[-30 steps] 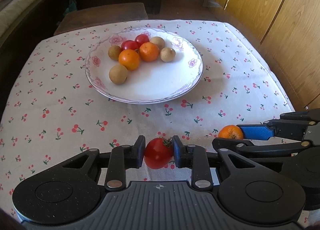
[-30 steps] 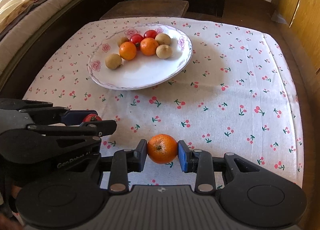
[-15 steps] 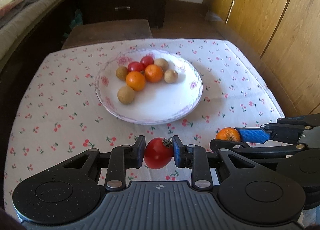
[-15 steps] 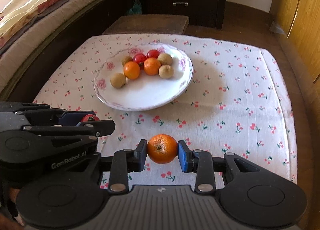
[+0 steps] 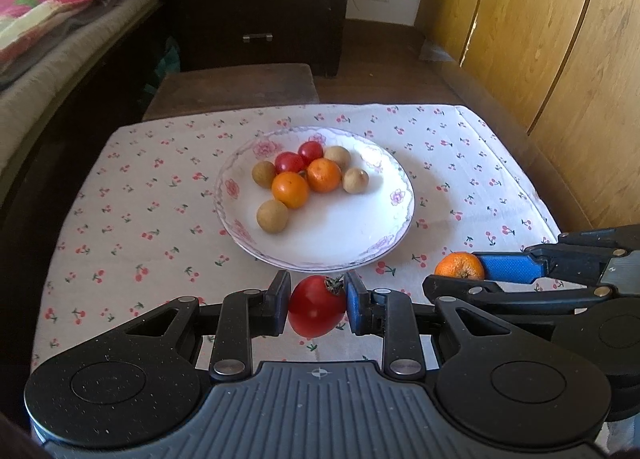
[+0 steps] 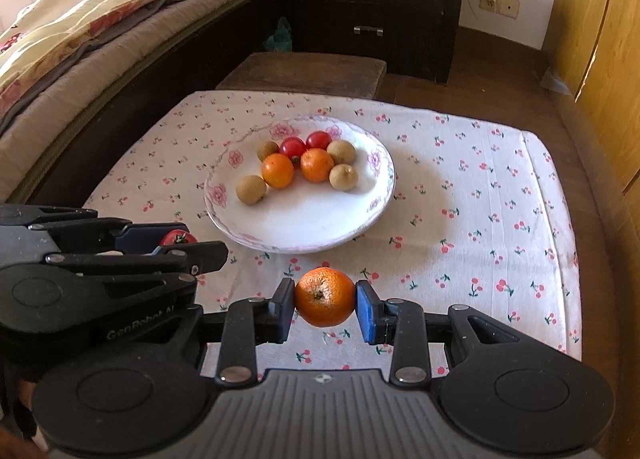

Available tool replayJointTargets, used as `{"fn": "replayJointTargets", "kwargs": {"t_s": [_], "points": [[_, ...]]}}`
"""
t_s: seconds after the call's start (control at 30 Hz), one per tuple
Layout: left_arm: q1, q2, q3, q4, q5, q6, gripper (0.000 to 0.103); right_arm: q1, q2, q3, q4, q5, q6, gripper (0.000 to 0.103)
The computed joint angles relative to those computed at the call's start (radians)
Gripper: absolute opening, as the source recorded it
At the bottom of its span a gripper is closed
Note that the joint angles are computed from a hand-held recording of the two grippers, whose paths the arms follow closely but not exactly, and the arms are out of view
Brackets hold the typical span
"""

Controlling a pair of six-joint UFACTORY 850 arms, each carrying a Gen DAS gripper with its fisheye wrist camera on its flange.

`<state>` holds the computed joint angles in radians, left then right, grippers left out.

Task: Organize fruits
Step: 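Carry the red tomato and the orange up over the bowl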

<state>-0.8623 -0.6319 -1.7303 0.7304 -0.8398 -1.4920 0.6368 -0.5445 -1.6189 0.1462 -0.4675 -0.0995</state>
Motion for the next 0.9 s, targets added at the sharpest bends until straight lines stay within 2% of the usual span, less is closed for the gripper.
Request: {"fn": "replayJointTargets", "kwargs": {"t_s": [0.23, 0.53, 0.9], "points": [[-0.002, 0.01, -0.021, 0.023, -0.048, -0.009, 0.036, -0.001, -0.001, -0.028, 0.026, 0.012, -0.03, 0.035], [0.028, -0.009, -0.049, 0.065, -0.018, -0.01, 0.035, -0.006, -0.063, -0.129, -0.026, -0.011, 0.019, 0.035], [0.057, -0.056, -0.126, 0.075, -0.046, 0.021, 0.035, -0.013, -0.142, -0.252, -0.068, -0.044, 0.059, 0.035]]}}
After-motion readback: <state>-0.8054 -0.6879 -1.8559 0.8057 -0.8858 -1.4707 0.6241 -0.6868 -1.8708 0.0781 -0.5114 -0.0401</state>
